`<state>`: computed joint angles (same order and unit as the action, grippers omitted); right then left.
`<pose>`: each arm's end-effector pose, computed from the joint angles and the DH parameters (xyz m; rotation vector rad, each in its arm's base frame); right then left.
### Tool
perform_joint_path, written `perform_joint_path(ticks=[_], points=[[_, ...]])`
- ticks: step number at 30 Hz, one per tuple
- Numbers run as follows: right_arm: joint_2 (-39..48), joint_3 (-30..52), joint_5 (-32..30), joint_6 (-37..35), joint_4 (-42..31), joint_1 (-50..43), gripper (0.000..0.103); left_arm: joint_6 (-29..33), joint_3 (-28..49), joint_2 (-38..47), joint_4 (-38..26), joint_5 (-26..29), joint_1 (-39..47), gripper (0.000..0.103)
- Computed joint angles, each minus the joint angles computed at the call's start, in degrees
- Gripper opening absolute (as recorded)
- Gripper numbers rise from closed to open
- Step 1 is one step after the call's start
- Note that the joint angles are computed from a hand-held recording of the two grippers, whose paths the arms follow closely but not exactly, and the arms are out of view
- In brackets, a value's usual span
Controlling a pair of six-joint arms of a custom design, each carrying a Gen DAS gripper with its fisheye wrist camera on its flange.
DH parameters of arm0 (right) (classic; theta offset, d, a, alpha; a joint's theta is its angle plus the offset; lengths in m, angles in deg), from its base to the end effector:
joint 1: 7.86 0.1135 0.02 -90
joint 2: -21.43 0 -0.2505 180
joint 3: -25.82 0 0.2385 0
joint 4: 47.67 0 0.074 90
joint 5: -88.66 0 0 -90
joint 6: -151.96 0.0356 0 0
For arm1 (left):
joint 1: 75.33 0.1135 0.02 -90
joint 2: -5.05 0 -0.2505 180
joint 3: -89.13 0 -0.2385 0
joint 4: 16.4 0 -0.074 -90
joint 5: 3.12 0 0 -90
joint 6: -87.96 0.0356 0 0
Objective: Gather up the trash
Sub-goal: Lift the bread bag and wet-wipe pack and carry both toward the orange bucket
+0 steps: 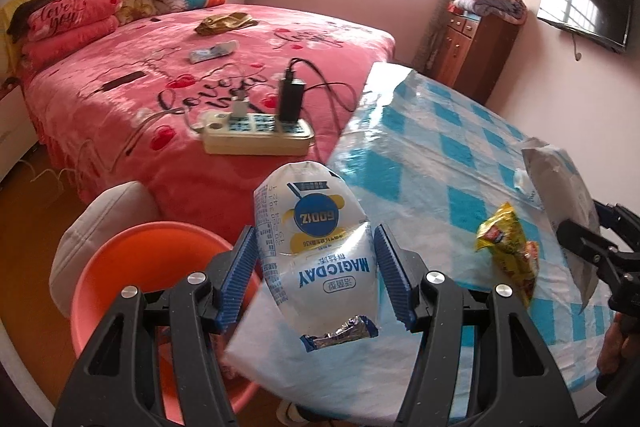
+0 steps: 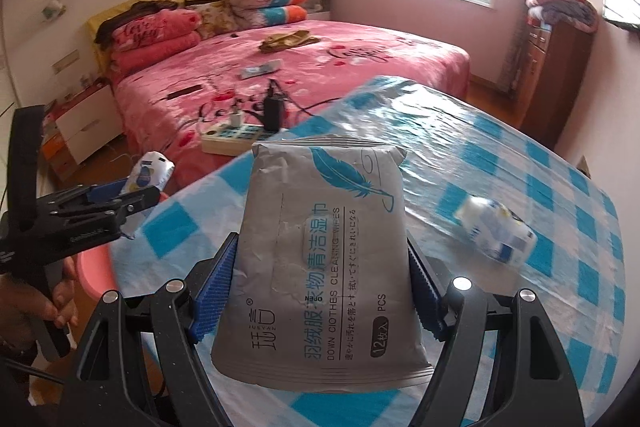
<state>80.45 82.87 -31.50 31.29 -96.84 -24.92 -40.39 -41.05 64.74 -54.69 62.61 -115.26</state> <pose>0.1918 -0.0402 0.2385 -0.4919 2.2687 0.2396 0.1624 -0.1169 0.2096 -0.1584 2.3183 -0.1726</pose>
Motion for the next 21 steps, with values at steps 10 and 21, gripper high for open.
perform_joint_path(ticks=[10,21], points=[[-2.39,-1.52,6.88,6.82,1.73,18.15,0.077,1.25,-5.25,-9.11,-5.21,0.94,7.25,0.061],[1.17,-1.49,13.14,14.06,5.87,35.25,0.077,5.88,-9.51,-17.56,-9.65,3.41,17.62,0.061]])
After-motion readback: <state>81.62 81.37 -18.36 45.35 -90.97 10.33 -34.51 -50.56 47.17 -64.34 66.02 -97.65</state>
